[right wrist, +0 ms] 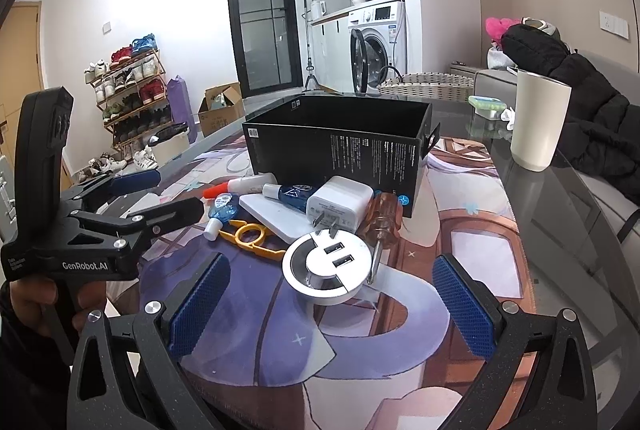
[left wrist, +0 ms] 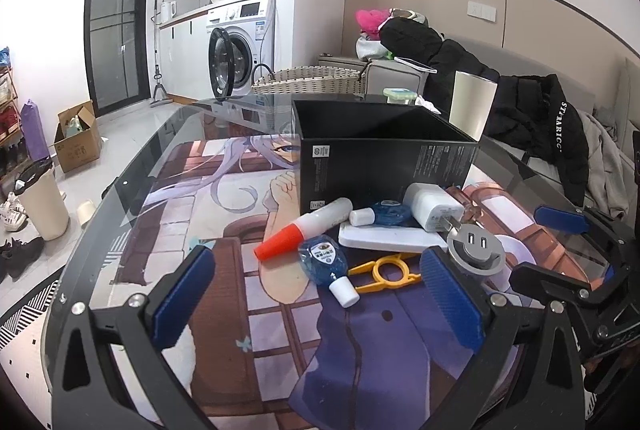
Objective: Organize rigid objects
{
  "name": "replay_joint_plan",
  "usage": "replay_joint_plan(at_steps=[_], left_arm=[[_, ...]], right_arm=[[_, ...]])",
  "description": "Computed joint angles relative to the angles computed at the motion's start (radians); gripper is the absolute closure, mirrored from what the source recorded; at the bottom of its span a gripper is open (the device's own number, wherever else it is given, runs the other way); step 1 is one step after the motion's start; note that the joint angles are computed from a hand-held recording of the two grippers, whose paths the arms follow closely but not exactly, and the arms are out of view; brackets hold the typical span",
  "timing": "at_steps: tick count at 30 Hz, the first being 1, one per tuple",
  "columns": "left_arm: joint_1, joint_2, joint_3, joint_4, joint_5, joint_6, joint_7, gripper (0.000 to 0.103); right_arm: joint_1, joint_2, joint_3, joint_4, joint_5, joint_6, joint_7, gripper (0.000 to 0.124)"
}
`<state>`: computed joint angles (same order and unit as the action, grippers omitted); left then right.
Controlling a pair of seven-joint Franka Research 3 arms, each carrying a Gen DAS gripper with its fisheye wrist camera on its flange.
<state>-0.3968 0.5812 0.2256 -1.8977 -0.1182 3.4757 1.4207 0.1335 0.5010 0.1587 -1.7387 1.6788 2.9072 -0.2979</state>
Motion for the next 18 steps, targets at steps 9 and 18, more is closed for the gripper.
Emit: replay_joint_plan(at_steps=[9, 18], left_arm=[[0.036, -0.001, -0.036, 0.001, 0.025, 0.007, -0.001, 0.000], [-0.025, 0.015, 0.036, 0.017, -0.010, -0.021, 0.007, 0.000]], right_arm=[[-0.002, 0.001, 0.002, -0.001, -0.018, 0.001, 0.017, 0.021], [0.003, 0.006, 0.009, 0.002, -0.036, 0.030, 0.033, 0.021]])
